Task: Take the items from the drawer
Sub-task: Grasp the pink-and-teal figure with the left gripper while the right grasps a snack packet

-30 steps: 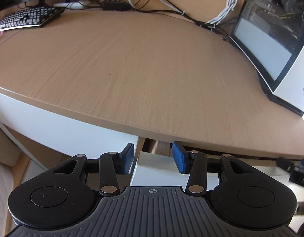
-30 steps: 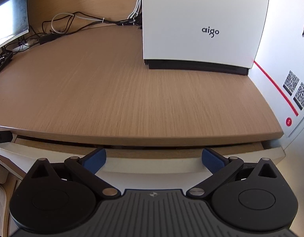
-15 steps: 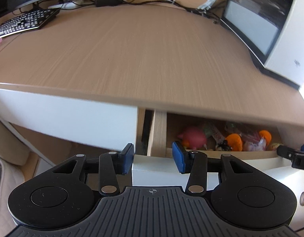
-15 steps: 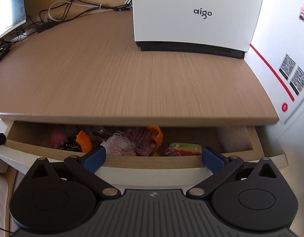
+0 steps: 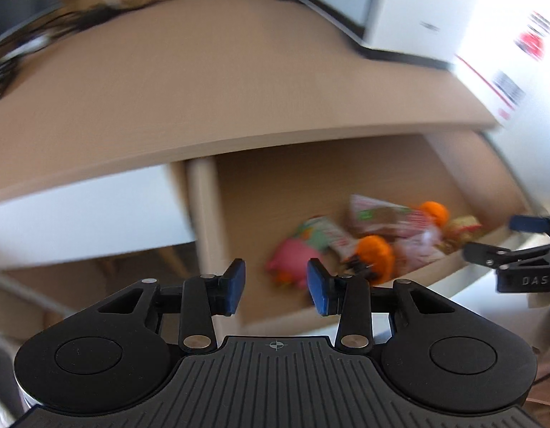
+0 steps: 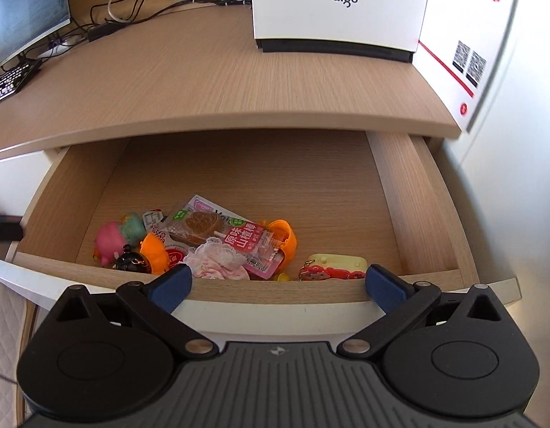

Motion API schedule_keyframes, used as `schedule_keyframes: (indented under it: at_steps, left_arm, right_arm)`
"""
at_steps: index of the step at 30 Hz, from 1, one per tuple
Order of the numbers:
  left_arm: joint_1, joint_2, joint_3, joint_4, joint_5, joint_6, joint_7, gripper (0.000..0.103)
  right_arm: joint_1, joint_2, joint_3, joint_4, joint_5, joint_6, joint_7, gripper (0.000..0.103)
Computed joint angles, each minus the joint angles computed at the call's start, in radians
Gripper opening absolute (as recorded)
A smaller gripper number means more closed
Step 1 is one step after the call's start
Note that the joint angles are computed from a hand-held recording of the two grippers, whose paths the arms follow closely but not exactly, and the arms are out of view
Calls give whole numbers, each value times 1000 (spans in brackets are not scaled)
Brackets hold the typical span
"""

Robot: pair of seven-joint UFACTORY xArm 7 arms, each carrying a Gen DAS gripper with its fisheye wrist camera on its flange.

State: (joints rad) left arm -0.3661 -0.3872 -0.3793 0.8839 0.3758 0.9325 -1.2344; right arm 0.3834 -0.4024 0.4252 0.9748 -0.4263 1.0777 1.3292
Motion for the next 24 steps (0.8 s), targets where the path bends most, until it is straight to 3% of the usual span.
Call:
schedule_keyframes:
  at_steps: [5, 12, 15, 16, 18, 24]
  left_arm:
    - [-42, 118, 83, 70, -89, -14, 324, 42]
    - [-33, 292, 154, 172, -214, 1, 589, 42]
    - [-29, 344, 164, 208, -235, 32, 624, 42]
    - [-27, 358, 169, 216, -243, 36, 633, 47]
    - [-21, 374, 179, 214, -275, 10, 644, 49]
    - [2, 386, 202, 204, -332, 3, 632, 53]
  right_arm:
    - [21, -59, 3, -44, 41, -19, -10, 103]
    - [21, -92, 5, -71, 67, -45, -61, 103]
    - [12, -113, -19, -77, 93, -64, -98, 99]
    - [1, -123, -20, -77, 86, -66, -107, 99]
    - [-18, -136, -31, -74, 73, -69, -152, 99]
    - [-26, -78, -131, -58, 136, -155, -442, 99]
